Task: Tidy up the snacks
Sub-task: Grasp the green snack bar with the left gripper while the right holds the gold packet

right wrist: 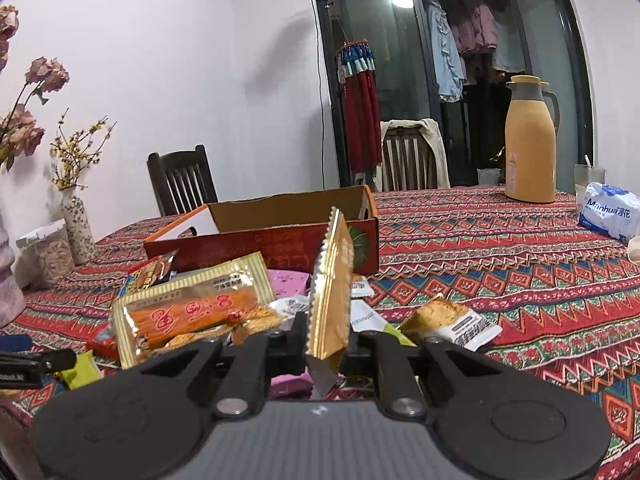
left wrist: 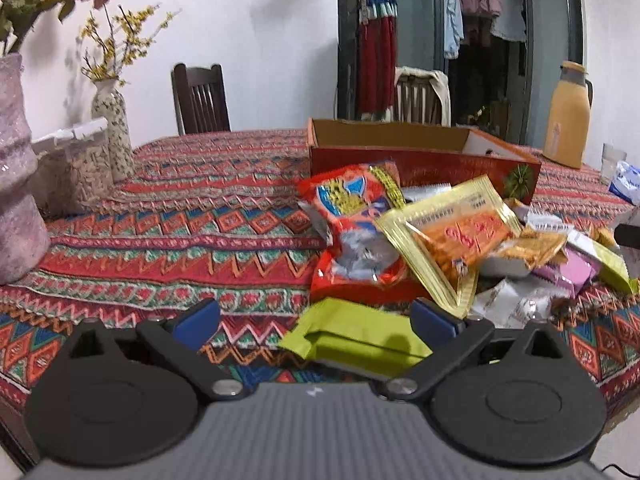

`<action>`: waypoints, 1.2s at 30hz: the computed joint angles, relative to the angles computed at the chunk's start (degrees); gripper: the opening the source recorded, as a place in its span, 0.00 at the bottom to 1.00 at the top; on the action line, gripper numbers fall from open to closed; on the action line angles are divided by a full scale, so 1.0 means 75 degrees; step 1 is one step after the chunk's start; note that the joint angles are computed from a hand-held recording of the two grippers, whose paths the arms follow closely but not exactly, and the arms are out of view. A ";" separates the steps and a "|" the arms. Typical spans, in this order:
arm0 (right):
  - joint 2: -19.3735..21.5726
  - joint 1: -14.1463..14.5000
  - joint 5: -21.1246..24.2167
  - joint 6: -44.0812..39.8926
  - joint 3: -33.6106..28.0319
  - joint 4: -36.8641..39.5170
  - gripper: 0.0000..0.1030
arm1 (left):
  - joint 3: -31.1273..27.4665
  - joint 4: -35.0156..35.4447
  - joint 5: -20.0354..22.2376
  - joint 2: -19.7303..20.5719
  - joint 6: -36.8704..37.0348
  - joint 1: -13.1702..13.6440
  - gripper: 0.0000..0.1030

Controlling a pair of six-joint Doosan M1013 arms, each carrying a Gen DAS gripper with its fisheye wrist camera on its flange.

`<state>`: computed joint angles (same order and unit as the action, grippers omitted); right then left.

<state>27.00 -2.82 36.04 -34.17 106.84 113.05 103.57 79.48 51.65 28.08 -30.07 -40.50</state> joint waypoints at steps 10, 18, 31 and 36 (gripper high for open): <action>0.0038 -0.0001 0.0093 0.0186 0.0019 -0.0207 0.13 | -0.0259 -0.0040 -0.0454 0.0059 0.0420 -0.0079 1.00; 0.0085 -0.0107 0.0387 0.0493 0.0034 -0.0529 0.13 | -0.1127 -0.1582 0.0057 0.0465 0.1903 -0.0138 1.00; 0.0116 -0.0341 0.1093 0.0797 0.0182 -0.1106 0.13 | -0.2061 -0.3793 0.0864 0.0814 0.2683 0.0021 1.00; 0.0070 -0.0429 0.1206 0.0795 0.0271 -0.1109 0.13 | -0.1822 -0.3797 0.0916 0.0682 0.2395 -0.0009 1.00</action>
<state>27.53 -6.03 45.09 -28.21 108.88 104.73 89.90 51.00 58.52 33.20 -12.11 -40.56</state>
